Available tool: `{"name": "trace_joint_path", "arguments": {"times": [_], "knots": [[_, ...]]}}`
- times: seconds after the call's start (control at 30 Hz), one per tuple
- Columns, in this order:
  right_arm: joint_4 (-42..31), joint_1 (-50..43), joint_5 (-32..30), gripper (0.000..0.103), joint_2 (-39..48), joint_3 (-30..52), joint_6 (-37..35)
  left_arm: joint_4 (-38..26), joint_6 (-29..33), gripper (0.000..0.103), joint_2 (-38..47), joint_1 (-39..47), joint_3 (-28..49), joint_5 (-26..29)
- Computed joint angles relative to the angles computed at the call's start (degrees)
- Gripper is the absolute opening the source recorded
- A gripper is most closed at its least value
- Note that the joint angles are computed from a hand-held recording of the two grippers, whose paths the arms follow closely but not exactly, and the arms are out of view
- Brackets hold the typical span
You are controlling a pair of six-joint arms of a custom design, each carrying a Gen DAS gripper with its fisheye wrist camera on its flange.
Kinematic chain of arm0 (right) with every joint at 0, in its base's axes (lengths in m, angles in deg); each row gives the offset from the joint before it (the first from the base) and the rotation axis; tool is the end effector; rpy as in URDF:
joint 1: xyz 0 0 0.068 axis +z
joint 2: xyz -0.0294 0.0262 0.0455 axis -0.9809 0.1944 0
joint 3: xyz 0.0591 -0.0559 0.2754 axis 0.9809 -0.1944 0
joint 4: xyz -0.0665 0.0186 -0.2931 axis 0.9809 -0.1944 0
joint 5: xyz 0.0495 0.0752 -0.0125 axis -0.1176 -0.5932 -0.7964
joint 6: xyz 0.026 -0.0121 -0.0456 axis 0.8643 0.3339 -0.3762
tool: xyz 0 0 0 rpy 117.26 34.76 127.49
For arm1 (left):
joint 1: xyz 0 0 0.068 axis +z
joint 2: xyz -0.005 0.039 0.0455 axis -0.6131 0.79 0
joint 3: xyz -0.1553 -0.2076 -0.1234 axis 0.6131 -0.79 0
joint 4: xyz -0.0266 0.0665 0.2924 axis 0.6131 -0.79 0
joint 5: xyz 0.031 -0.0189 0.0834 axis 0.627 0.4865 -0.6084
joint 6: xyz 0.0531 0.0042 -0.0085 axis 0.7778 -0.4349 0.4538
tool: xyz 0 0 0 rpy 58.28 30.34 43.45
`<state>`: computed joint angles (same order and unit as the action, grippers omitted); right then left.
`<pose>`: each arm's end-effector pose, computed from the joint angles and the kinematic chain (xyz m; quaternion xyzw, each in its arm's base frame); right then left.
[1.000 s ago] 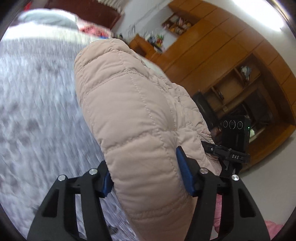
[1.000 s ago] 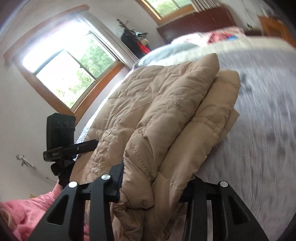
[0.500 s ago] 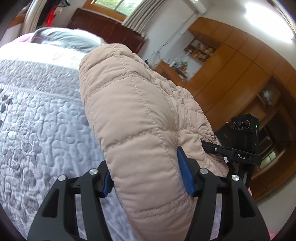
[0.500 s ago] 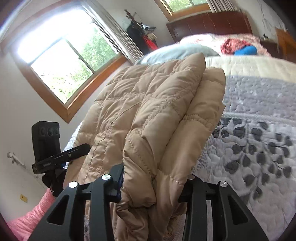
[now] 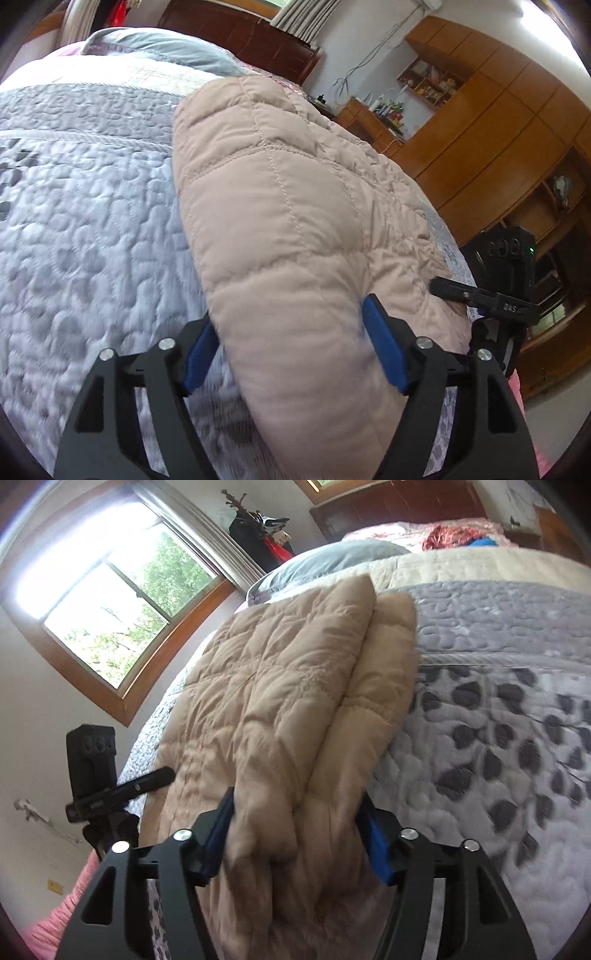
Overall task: Fold large clothes
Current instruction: 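Lift the coat edge with both grippers and fold it over the bundle, then open both grippers and withdraw them from the folded coat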
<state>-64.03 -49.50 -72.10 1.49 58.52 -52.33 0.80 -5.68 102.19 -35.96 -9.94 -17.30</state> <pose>0.2638 0.1624 0.1601 -0.0605 0.9071 0.3332 0.2501 0.2690 -0.0132 0.1680 0.0950 0.9104 -0.3015 0.2670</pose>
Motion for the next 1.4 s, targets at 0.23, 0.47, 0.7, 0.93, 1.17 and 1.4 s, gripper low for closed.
{"name": "trace_joint_path", "arguments": {"times": [0.23, 0.47, 0.7, 0.93, 1.17, 1.4], "knots": [[-4.1, 0.3, 2.6, 0.064, -13.3, -8.9, 0.9, -8.3, 7.1, 0.077, -16.5, 7.2, -7.9, -0.3], [-1.9, 1.1, 4.7, 0.064, -10.6, -11.1, 2.4, -5.6, 6.5, 0.079, -21.4, 4.7, -12.9, -8.2], [-4.4, 4.4, 9.5, 0.064, -12.6, -10.6, 5.1, -6.4, 5.1, 0.077, -24.0, 1.6, -12.5, -12.9], [-24.4, 22.5, 34.5, 0.086, -21.4, -4.5, 12.1, -18.9, 3.0, 0.092, -39.5, -4.1, -12.0, -24.5], [-36.9, 39.5, 50.3, 0.099, -21.2, 0.7, 26.1, -29.6, -1.0, 0.095, -52.6, -8.3, -11.5, -32.3], [-45.8, 47.9, 55.7, 0.099, -19.0, 4.6, 38.0, -38.7, -8.8, 0.095, -63.3, -19.5, -10.2, -44.5]]}}
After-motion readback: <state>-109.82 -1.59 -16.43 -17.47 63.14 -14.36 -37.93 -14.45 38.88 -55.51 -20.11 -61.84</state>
